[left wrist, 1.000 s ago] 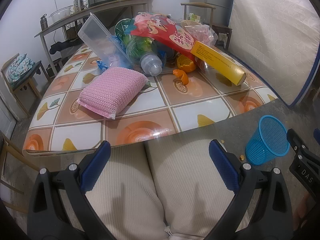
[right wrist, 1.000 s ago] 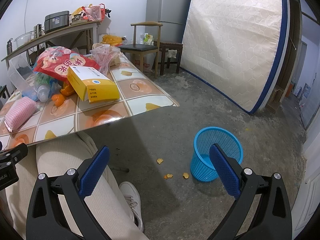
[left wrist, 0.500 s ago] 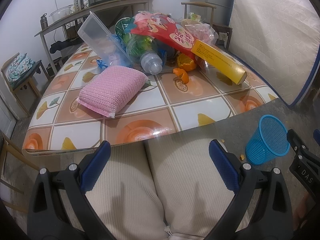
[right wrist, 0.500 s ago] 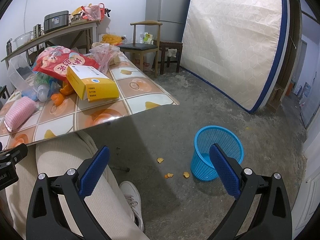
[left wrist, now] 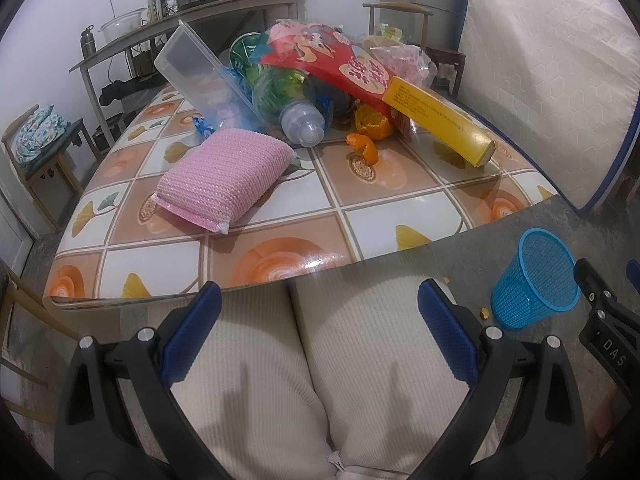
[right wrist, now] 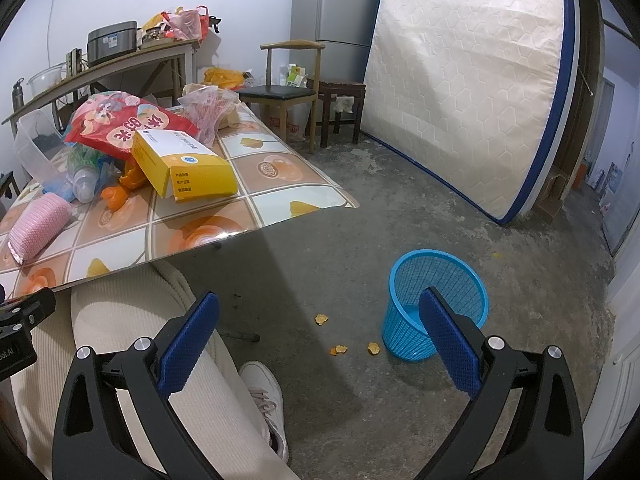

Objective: Collect trash

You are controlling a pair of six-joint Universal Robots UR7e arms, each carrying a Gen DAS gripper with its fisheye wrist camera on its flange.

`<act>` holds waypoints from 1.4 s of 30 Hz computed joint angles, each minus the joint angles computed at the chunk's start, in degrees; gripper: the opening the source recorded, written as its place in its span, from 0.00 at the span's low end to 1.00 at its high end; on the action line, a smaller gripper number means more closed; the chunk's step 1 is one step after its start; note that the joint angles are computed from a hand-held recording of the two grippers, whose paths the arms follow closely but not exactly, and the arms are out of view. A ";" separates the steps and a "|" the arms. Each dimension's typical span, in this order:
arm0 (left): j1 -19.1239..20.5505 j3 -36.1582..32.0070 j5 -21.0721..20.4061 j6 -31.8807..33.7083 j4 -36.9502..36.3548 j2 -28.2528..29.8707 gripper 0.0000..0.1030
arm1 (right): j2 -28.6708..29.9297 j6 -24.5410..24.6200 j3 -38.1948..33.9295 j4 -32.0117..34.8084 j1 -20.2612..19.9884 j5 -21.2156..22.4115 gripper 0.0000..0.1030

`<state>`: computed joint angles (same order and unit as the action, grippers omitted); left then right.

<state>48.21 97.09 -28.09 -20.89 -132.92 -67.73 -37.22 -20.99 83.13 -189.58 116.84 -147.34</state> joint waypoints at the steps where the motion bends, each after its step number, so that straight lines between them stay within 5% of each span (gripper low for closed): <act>1: 0.03 0.02 -0.03 -0.04 0.00 0.06 0.92 | -0.01 0.05 -0.06 0.17 0.02 -0.04 0.94; 22: 0.38 -1.31 -0.37 -2.27 2.98 0.43 0.92 | 0.00 -0.01 -0.30 0.42 -0.01 0.54 0.94; 33: 1.38 -0.22 -5.29 -1.28 0.83 -0.87 0.92 | 0.87 -2.31 -1.96 -1.03 -0.13 1.18 0.94; 42: 4.68 1.63 -15.64 -1.14 -4.44 -3.23 0.92 | 3.32 -4.47 -8.14 -1.23 -0.68 13.28 0.94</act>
